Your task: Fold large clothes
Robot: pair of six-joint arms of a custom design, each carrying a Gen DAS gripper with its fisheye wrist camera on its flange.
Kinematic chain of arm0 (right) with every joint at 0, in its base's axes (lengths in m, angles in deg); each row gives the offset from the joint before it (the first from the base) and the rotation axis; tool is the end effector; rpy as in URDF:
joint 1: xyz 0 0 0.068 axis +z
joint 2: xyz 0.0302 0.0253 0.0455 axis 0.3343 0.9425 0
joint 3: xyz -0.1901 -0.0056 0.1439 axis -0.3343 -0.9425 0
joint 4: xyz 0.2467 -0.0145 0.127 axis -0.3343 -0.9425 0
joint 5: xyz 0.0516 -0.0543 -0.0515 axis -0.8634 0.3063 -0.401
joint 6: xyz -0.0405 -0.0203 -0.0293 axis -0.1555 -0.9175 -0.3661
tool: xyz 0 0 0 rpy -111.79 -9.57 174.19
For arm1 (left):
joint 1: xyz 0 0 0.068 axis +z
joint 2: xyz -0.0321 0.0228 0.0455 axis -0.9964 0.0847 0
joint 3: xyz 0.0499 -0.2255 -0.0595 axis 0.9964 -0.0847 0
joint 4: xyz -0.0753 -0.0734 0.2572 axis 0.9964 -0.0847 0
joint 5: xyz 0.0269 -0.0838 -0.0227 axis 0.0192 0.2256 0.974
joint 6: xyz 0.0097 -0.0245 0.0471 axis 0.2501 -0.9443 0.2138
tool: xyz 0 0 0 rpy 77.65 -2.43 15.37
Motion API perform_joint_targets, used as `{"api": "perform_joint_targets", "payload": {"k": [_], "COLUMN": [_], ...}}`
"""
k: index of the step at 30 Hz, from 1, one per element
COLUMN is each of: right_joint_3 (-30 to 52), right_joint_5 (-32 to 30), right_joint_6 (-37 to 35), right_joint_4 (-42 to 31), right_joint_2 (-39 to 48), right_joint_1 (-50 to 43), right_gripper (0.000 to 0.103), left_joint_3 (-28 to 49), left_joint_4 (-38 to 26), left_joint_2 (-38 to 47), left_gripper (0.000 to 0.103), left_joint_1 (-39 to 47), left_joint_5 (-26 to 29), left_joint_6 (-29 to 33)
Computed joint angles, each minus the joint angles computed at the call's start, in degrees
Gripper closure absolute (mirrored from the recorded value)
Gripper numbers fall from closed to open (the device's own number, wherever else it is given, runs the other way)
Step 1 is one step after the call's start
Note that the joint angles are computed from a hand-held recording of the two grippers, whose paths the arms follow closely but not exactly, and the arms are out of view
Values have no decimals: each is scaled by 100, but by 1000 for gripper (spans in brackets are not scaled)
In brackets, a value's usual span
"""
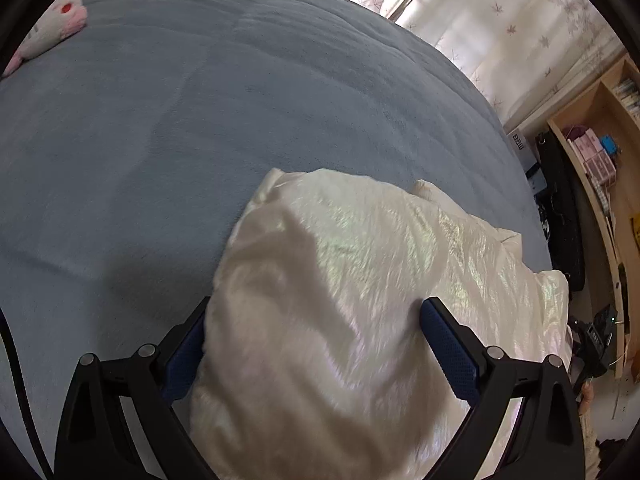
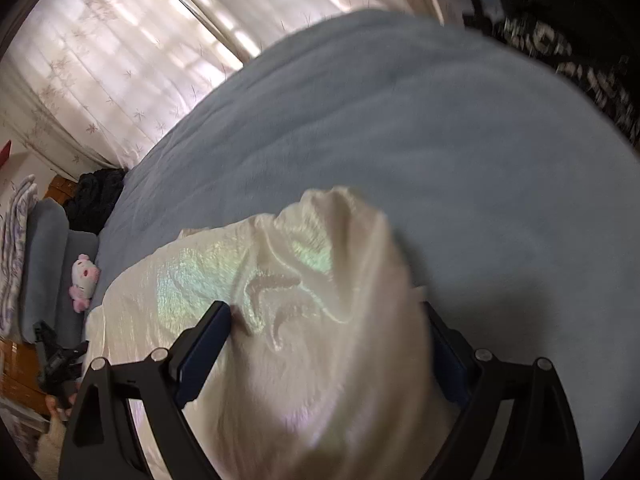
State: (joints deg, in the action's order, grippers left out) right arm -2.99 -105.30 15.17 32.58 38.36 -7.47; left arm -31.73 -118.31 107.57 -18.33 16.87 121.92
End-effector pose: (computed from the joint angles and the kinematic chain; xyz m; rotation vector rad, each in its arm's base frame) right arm 0.2405 -0.0974 0.1766 0.0242 2.5554 0.6890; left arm 0.1203 0.2276 0.0957 -0.6340 2.5193 -0.5245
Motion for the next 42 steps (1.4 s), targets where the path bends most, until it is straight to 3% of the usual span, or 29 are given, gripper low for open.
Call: {"api": "perform_joint_targets", "payload": {"k": [1,2,3,4,6,8,11,13,16,18,20,25,29,32,34,39,42], "right_joint_3": [-112,-188,-321,-409,-698,-848,-988,-995,-1110,-1356,-1514,-1603,-1615,-1404,-1200,-995,-1007], "right_joint_5": [-26,6,100,210,432,565,759,1067,2036,2463,2440,2220,2490,2837,2986,2737,2516], "right_joint_6": [106,140,149,155,96,136,507,740,1028,1154,1302,1454,1474,1385,1317,1578,1973], "right_joint_4": [146,237,367,453,664,785,1030,1259,1697,2157,2468,2743,2643,2186,1760,1063,722], "right_joint_2": [-78,-160,-330,-463,-1023,-1525,-2151,-2092,-1613,-1383,-1189,-912,-1044,-1199,-1370,-2404,-3233], "right_joint_1": [-8,1,43,87,209,282,419,646,1227,1432,1362,1173,1345,1481,1480,1397,1865], "right_gripper": [16,27,43,51,80,86,88,88,87,81,76,71,64,60,60,59,57], "left_joint_3": [-65,-253,-497,-760,-1193,-1488,-1743,-1872,-2269,-2654,-2936,-2994,-2898,-2630,-2586,-2497,-2445], "left_joint_4": [80,292,530,778,1043,1155,1317,1585,2360,3020,3589,3887,3593,3112,2649,1339,459], "left_joint_2": [-74,-312,-650,-1047,-1826,-2544,-3392,-3485,-3351,-3265,-3093,-2817,-2896,-2968,-3428,-5188,-6348], "left_gripper": [8,14,40,66,86,91,92,91,90,88,87,85,81,70,51,49,46], "left_joint_1": [-52,-126,-229,-367,-585,-591,-519,-642,-1413,-1819,-2187,-2187,-2059,-1882,-1787,-1484,-1829], "left_joint_5": [31,-2,-94,-247,-472,-488,-389,-586,-1717,-2466,-3061,-3240,-3138,-3024,-3038,-2439,-2158], "left_joint_6": [-74,-234,-395,-555,-825,-1102,-1676,-1969,-2512,-2656,-2838,-2847,-2701,-2530,-2430,-2267,-2363]}}
